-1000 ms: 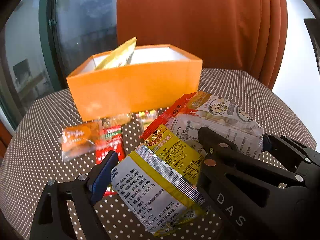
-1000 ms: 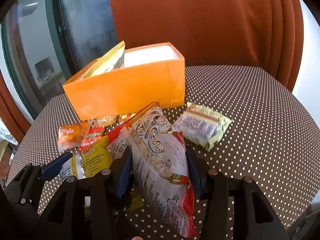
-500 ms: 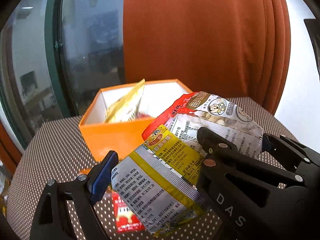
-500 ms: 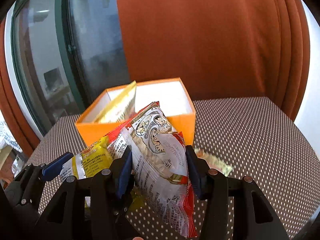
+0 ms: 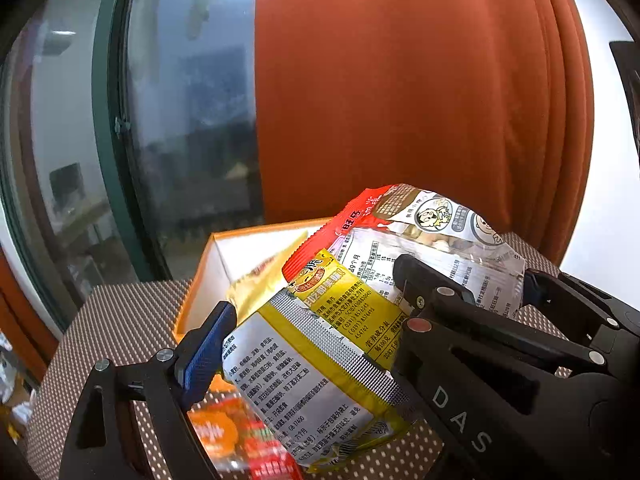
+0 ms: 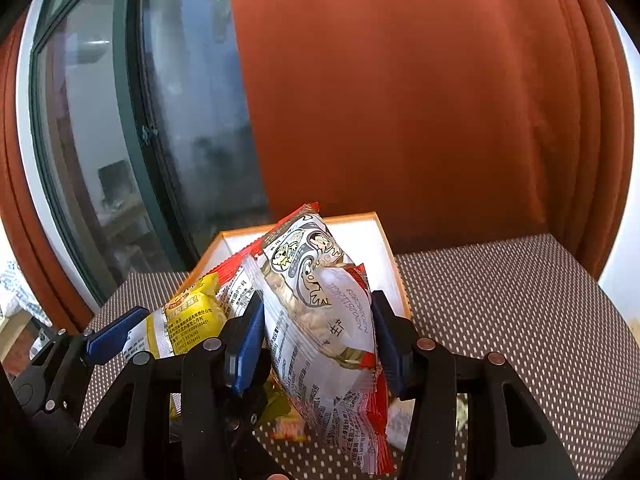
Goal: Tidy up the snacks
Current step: 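Lift both packets and carry them over the orange box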
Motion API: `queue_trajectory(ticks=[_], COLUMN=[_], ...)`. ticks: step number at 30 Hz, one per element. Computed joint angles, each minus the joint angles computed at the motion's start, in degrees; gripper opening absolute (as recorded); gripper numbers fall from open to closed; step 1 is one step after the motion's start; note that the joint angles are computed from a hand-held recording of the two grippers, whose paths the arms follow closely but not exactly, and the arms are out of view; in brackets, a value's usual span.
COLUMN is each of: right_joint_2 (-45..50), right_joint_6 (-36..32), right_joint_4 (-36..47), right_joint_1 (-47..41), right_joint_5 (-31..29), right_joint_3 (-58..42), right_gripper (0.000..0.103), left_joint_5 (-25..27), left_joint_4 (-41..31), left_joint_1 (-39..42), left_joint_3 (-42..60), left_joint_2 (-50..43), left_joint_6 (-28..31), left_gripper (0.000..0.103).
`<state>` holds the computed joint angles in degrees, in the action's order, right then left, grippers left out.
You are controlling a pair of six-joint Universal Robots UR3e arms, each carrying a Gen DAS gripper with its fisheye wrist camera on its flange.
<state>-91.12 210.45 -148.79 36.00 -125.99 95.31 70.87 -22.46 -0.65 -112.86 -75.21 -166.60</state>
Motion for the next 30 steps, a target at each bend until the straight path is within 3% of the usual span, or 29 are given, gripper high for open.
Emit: queue_trajectory(ticks=[14, 19, 23, 30], right_joint_2=[8.11, 10.87, 13.19, 18.02], right_joint_6=[-6.69, -7.14, -6.70, -6.19], right_joint_4=[-3.78, -4.65, -5.77, -5.12], right_joint_1=[-9.11, -12.42, -15.93, -21.32], right_joint_5=[8.33, 12.24, 16.20, 20.91], right_joint_3=[-11.18, -13.59, -14.56, -15.97], right_gripper=[0.054, 0.054, 0.054, 0.054], left_joint_5=[2.24, 5.64, 9.31, 8.49], left_joint_4=[5.16, 5.04, 2.65, -6.24], left_joint_1=[-0.97, -2.58, -4.77, -5.97], left_joint_3=[17.34, 23.54, 29.78, 44.09], left_joint_2=[-17.96, -23.83, -29.71, -42.21], left_joint_6=[-4.87, -5.68, -5.92, -7.28], left_gripper=[0.089, 0.089, 0.089, 0.089])
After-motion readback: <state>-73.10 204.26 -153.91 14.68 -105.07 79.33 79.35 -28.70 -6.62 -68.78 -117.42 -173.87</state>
